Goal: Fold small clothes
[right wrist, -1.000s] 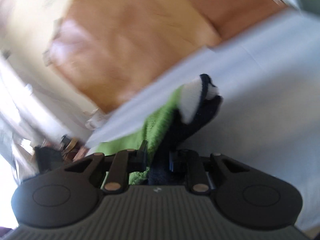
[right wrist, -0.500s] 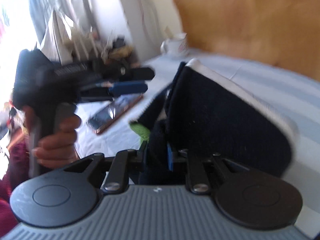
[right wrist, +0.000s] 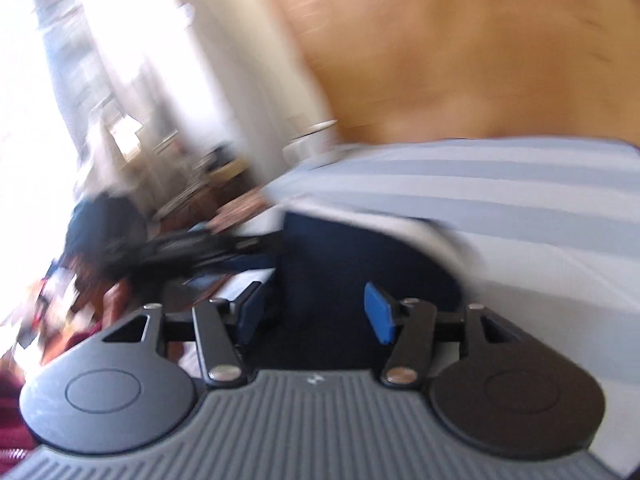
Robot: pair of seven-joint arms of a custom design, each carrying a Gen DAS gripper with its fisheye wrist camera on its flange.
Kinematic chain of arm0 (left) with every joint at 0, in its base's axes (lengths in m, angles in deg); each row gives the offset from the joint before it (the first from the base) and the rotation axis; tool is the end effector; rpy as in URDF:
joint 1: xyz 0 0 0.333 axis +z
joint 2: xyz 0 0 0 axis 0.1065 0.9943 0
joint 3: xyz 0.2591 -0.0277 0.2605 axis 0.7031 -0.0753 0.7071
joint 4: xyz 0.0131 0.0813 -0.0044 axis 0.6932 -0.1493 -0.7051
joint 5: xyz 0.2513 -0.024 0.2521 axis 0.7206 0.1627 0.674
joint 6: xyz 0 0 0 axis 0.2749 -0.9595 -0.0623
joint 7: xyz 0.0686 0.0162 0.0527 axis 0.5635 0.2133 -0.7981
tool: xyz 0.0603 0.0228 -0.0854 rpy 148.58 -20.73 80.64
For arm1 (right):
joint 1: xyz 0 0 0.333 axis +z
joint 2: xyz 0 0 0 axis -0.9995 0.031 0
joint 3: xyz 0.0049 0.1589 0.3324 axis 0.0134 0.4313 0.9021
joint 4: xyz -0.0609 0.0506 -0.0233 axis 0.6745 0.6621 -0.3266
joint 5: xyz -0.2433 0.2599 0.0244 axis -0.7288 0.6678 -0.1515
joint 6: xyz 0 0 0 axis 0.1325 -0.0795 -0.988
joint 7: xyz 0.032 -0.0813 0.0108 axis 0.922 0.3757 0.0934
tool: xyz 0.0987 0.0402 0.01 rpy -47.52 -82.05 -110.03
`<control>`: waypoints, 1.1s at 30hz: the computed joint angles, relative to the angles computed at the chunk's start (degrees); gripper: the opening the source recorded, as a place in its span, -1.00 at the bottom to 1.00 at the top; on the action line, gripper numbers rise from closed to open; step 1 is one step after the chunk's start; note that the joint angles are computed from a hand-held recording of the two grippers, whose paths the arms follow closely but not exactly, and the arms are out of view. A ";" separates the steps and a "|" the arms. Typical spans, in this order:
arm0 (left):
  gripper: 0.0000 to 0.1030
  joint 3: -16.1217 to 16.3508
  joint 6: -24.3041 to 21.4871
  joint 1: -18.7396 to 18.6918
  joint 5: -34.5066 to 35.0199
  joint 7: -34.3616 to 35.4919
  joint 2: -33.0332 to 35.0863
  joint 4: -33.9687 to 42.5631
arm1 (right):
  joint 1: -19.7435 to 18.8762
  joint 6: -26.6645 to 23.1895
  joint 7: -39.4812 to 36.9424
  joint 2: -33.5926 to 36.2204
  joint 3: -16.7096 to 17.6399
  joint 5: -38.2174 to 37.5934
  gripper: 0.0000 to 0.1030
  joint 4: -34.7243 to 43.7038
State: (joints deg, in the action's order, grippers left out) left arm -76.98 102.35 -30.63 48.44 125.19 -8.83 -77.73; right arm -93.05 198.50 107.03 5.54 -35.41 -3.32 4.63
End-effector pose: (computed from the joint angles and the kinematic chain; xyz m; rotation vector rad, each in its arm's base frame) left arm 0.6557 -0.3481 0.4570 -1.9765 1.5807 -1.3957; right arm 0.7385 0.0797 0.5354 -1.6945 1.0472 -0.0097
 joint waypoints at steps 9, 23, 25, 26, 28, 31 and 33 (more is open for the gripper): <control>0.60 0.04 -15.11 2.65 5.14 -6.08 3.51 9.76 | 4.94 3.53 11.59 11.50 -1.60 -13.23 -0.61 16.10; 0.99 -27.27 -11.91 22.39 2.35 7.86 -1.96 -0.18 | -7.09 -8.99 16.14 5.12 3.22 -2.30 0.48 3.17; 0.99 -28.07 -13.30 22.59 0.99 9.62 -1.79 0.28 | -6.75 -11.83 16.91 5.16 2.24 -1.88 0.48 2.58; 0.99 -28.02 -14.07 22.20 0.34 9.95 -1.57 0.80 | -6.68 -13.21 16.87 5.23 2.01 -1.49 0.48 2.52; 0.98 -27.28 -14.82 21.11 -0.37 10.49 -1.32 1.46 | -5.53 -15.14 17.38 6.33 1.56 -1.54 0.48 3.73; 0.96 -25.04 -13.98 18.77 -0.73 9.88 -0.98 1.48 | -3.27 -13.53 14.62 6.52 1.33 -2.12 0.52 3.42; 0.87 -21.20 -12.75 15.50 0.44 7.85 -1.21 1.08 | -1.85 -11.28 10.98 5.66 1.16 -2.78 0.50 2.53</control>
State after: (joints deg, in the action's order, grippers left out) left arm -98.18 89.60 -15.13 48.88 133.04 -10.04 -76.65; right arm -94.90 187.21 118.01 11.20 -34.25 -6.10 7.16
